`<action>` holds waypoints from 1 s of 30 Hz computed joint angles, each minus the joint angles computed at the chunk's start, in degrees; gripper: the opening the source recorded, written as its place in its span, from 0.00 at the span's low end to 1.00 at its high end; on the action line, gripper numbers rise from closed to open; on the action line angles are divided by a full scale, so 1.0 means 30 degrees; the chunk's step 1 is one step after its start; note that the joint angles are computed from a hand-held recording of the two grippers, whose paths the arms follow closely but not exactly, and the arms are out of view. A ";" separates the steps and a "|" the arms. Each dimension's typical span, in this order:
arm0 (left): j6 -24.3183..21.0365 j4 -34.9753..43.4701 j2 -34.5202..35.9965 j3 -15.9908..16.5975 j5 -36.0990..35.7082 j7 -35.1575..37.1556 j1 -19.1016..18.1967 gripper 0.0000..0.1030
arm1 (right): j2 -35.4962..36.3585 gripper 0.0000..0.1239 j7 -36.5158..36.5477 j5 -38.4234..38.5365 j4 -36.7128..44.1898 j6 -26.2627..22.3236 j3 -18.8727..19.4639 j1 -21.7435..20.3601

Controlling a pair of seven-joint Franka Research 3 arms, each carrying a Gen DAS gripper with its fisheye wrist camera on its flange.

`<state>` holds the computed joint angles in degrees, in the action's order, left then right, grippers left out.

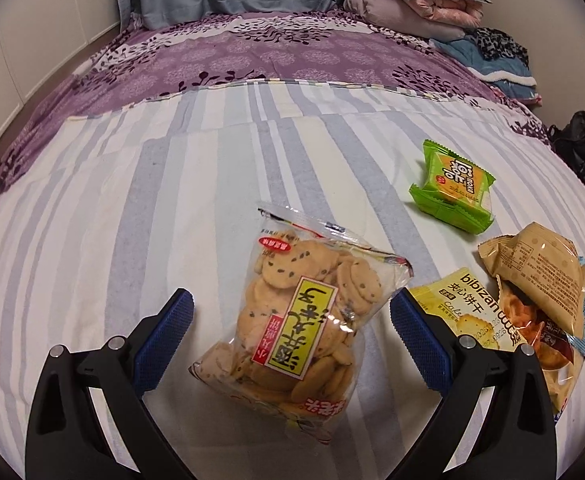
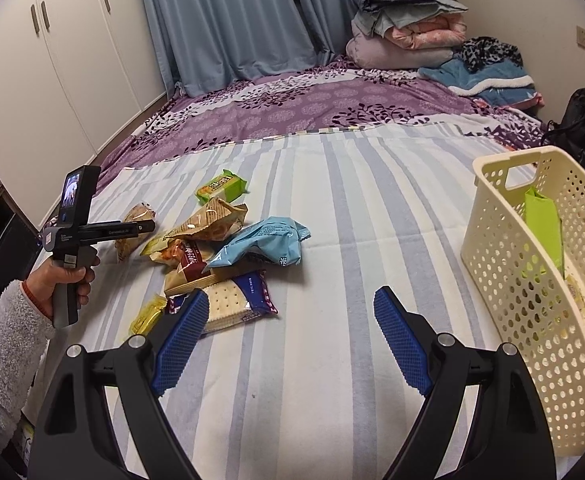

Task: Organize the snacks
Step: 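Grasp the clear cookie bag with the left gripper while the right gripper grasps the light-blue bag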

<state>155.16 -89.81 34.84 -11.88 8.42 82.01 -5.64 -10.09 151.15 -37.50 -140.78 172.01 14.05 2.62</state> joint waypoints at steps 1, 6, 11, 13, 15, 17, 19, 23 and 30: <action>-0.0001 -0.0021 0.0026 0.0051 -0.0081 -0.0216 0.0001 0.97 | 0.0131 0.68 -0.0243 0.0322 0.0030 0.0044 -0.0160 0.0131; 0.0791 -0.0869 -0.0314 -0.0190 -0.0622 -0.0620 0.0494 0.66 | 0.1137 0.68 -0.1793 0.2380 0.0436 0.0418 -0.1047 0.0900; 0.1487 -0.1762 -0.1015 -0.0174 -0.0778 -0.0961 0.0662 0.54 | 0.2407 0.68 -0.3269 0.3898 0.1383 0.0770 -0.1869 0.1791; 0.1773 -0.2072 -0.1290 -0.0388 -0.1004 -0.0943 0.0915 0.53 | 0.2979 0.68 -0.3784 0.4111 0.1923 0.0772 -0.2252 0.2233; 0.2124 -0.2514 -0.1661 -0.0474 -0.1123 -0.0966 0.1044 0.52 | 0.3829 0.68 -0.4783 0.4631 0.2744 0.0660 -0.2660 0.2741; 0.2455 -0.2896 -0.1973 -0.0535 -0.1160 -0.0914 0.1147 0.52 | 0.4683 0.68 -0.5811 0.5377 0.3595 0.0360 -0.2954 0.3152; 0.2635 -0.3191 -0.2232 -0.0567 -0.1173 -0.0859 0.1215 0.52 | 0.5590 0.68 -0.7124 0.6589 0.4447 0.0057 -0.3051 0.3365; 0.2546 -0.3226 -0.2275 -0.0724 -0.1366 -0.0670 0.1420 0.52 | 0.7284 0.68 -0.9720 0.9477 0.6132 -0.0716 -0.2703 0.3323; 0.2150 -0.2633 -0.1763 -0.0118 -0.0879 -0.1166 0.0851 0.75 | 0.9173 0.77 -1.2255 1.1750 0.8471 -0.2362 -0.3255 0.4377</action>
<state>161.61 -97.71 29.55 -12.24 5.79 78.51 -3.09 17.43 114.38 -2.25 -115.36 164.92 4.28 15.75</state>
